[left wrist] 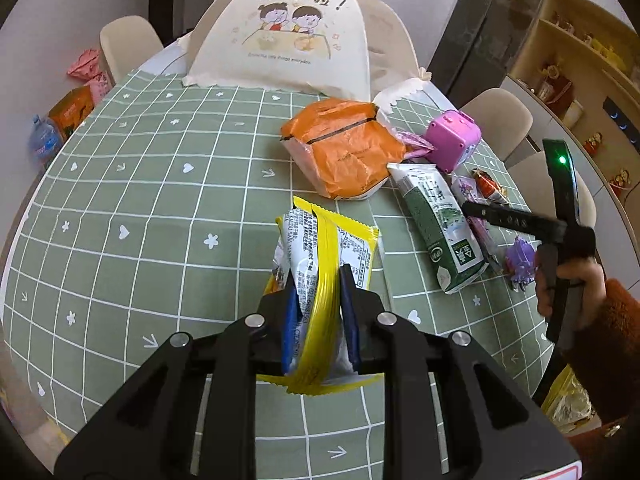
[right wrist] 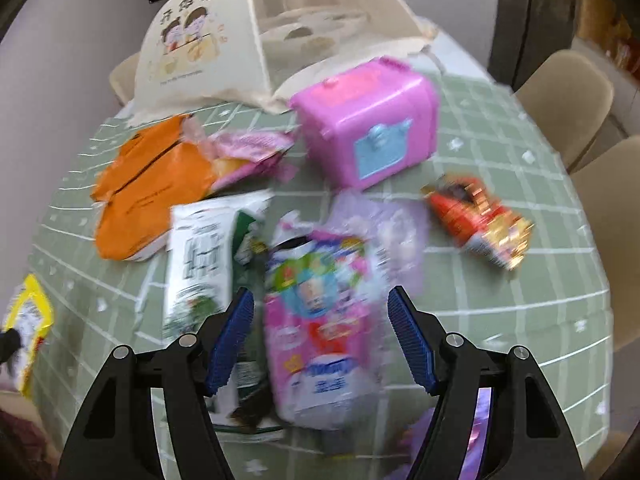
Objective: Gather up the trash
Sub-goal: 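Grasp the pink milk carton with the right tool while the left tool holds the yellow wrapper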
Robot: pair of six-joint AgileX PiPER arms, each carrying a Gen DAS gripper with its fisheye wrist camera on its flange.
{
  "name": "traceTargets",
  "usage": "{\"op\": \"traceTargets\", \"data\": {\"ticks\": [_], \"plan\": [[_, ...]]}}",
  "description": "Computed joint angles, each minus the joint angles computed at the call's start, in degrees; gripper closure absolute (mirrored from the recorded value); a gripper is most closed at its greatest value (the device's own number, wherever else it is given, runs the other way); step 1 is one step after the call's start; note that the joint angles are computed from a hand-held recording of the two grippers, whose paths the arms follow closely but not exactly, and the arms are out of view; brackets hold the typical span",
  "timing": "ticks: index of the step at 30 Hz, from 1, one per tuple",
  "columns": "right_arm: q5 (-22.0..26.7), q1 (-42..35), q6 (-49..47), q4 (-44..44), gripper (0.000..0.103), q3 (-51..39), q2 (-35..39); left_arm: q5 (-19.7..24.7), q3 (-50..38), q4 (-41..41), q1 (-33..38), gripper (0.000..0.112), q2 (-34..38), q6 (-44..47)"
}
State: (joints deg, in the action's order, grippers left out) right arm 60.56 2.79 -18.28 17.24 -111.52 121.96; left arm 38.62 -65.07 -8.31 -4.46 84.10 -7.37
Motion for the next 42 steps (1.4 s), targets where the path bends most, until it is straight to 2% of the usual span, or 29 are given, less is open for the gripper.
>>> {"op": "traceTargets", "data": {"ticks": [6, 8, 11, 13, 17, 22, 24, 26, 31, 32, 33, 35, 36, 38, 42], "plan": [[-1.12, 0.63, -6.09, 5.35, 0.037, 11.38, -5.7, 0.34, -0.45, -2.63, 0.94, 0.093, 1.94, 1.22], [-4.18, 1.16, -8.12, 5.28, 0.037, 15.91, -9.25, 0.18, -0.17, -3.03, 0.83, 0.093, 2.09, 1.29], [-12.12, 2.33, -7.48, 1.43, 0.037, 20.89, -14.33, 0.05, 0.12, -3.46, 1.01, 0.093, 2.31, 1.52], [-13.89, 2.3, -4.07, -1.45, 0.037, 20.17, -14.44, -0.09, 0.38, -3.99, 1.28, 0.093, 2.38, 1.78], [-11.2, 0.6, 4.04, -0.51, 0.037, 15.01, -10.41, -0.04, 0.37, -5.39, 2.12, 0.093, 2.98, 2.71], [-12.66, 1.33, 14.52, -5.02, 0.037, 12.93, -6.44, 0.07, 0.56, -6.31, 3.13, 0.093, 3.35, 3.78], [-11.54, 1.59, 14.9, -4.99, 0.037, 10.7, -3.9, 0.15, 0.63, -6.74, 3.57, 0.093, 3.56, 4.35], [-12.91, 1.33, 13.98, -4.08, 0.037, 11.02, -3.58, 0.24, 0.6, -7.44, 4.17, 0.093, 4.0, 5.27], [-11.75, 1.52, 13.01, -3.96, 0.037, 9.82, -3.01, 0.47, 0.0, -9.33, 5.54, 0.093, 5.69, 7.24], [-11.03, 1.51, 11.93, -3.37, 0.04, 9.72, -3.1, 0.5, -0.13, -9.55, 5.52, 0.093, 5.87, 7.35], [-10.23, 1.23, 9.3, -1.2, 0.059, 10.0, -3.48, 0.56, -0.46, -9.92, 5.44, 0.093, 6.21, 7.59], [-8.1, 1.16, 6.2, 1.17, 0.086, 9.68, -3.85, 0.69, -1.04, -10.25, 4.8, 0.093, 6.59, 7.88], [-7.82, 1.55, 5.98, 0.61, 0.094, 10.11, -4.68, 0.75, -1.35, -10.14, 4.34, 0.093, 6.67, 7.87], [-8.94, 2.01, 4.13, 0.92, 0.098, 12.63, -7.57, 0.8, -1.81, -10.23, 3.35, 0.093, 6.49, 8.18], [-10.65, 1.26, 0.48, 3.18, 0.099, 18.17, -13.97, 0.48, -2.28, -9.78, 1.4, 0.093, 5.55, 7.74]]}}
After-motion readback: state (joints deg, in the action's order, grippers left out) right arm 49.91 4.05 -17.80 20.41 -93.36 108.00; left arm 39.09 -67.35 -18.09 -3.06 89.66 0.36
